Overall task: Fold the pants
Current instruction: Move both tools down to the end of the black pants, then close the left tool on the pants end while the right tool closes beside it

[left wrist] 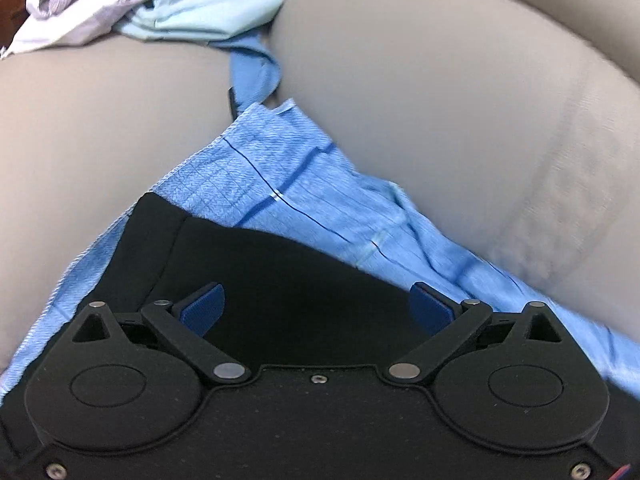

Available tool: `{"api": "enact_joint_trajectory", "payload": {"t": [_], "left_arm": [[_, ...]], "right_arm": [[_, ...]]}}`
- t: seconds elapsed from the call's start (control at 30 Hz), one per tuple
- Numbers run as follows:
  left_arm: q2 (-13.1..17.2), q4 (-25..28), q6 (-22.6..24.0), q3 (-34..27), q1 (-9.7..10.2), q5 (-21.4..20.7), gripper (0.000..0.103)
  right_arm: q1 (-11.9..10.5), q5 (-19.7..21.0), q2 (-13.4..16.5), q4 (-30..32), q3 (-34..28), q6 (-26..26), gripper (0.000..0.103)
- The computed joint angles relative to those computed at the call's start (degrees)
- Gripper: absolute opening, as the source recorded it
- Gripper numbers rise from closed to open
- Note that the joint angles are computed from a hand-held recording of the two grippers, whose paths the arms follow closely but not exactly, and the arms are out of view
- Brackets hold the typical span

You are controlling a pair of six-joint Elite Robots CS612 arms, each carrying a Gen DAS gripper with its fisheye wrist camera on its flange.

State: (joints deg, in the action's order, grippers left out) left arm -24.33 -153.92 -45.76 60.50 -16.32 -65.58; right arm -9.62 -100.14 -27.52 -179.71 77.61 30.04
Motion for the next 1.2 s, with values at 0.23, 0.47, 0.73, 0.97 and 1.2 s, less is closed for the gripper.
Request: {"api": "enact_joint_trajectory", "payload": {"t": [0.23,0.47,0.73,0.97,1.2], "left_arm": [[5.5,10.4,-6.7,-10.0,0.85,2.2,0.099],[7.4,14.8,-6.3,-12.4,0.73,6.0,0.103],[7.0,12.7,-6.1,-10.8,0.65,6.9,0.093],[4.1,5.9,-0.8,-4.9,-0.28,10.9,0.007],[-0.9,-1.9,3.0,3.3,-0.69,10.0,0.003]], "right_arm": [[1.5,-8.5,6.6,9.0,-12.7,-1.4,0.091],[1.3,-9.8,10.5,16.6,-21.4,-5.1,0.101],[2.1,-13.8,11.8,18.8,-24.3,-11.7,0.021],[-0.1,-7.7,7.2,11.3,-15.5,-7.7,0.004],[-2.3,-2.7,2.2,0.4,-4.8,-6.9,0.002]]}}
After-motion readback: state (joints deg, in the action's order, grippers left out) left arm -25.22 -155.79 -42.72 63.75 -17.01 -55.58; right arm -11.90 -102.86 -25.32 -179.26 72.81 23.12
